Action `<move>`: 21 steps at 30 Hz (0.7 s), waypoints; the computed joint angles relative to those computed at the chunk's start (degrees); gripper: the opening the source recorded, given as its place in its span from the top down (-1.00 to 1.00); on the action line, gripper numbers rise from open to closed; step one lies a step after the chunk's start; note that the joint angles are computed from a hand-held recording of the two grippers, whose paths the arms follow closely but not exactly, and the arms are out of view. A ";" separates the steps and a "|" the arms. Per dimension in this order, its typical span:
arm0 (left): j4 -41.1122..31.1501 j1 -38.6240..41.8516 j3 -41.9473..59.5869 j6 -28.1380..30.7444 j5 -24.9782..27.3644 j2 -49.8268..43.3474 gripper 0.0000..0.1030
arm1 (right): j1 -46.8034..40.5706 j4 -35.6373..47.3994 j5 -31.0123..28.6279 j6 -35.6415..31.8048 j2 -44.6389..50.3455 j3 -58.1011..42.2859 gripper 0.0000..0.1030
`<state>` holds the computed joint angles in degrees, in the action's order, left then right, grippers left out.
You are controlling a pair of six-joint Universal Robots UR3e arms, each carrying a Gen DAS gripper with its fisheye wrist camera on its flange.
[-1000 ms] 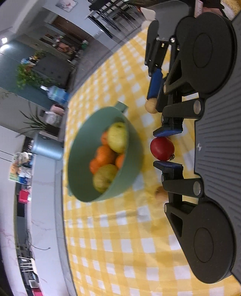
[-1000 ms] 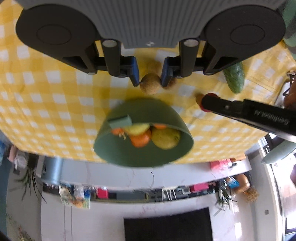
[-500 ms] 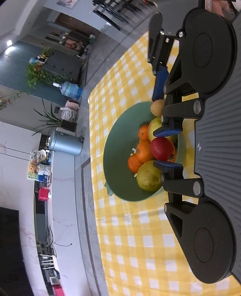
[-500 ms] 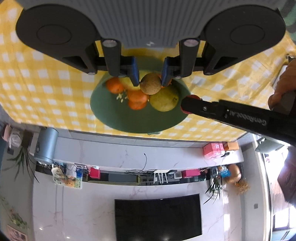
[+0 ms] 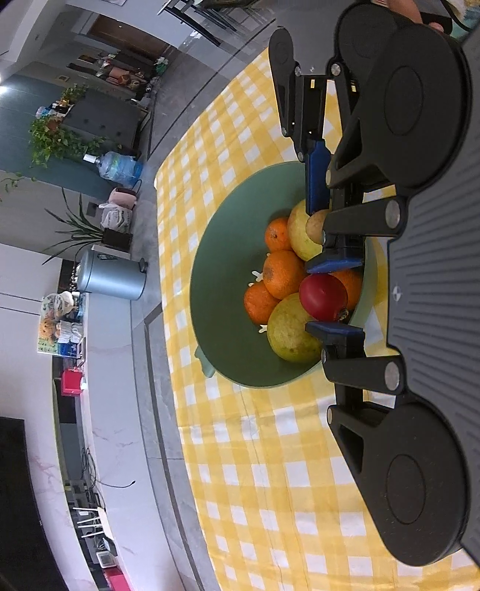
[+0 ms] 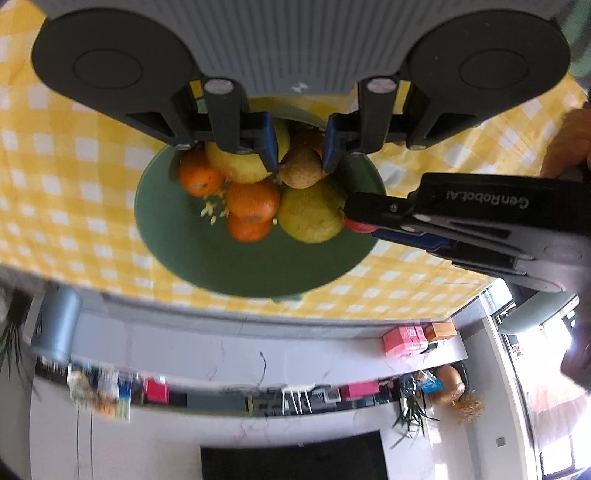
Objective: Organize fruits
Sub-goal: 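Lower the tomato and kiwi into the colander and open both tools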
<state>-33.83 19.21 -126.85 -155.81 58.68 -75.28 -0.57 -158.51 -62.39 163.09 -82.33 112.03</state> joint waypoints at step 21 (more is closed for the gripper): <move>5.59 -0.55 -2.85 1.13 0.61 -1.55 0.28 | 1.41 12.98 -2.68 -1.84 1.46 -8.21 0.57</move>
<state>-28.24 18.67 -129.70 -154.67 59.29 -76.83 0.84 -145.52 -65.07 161.26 -80.88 103.82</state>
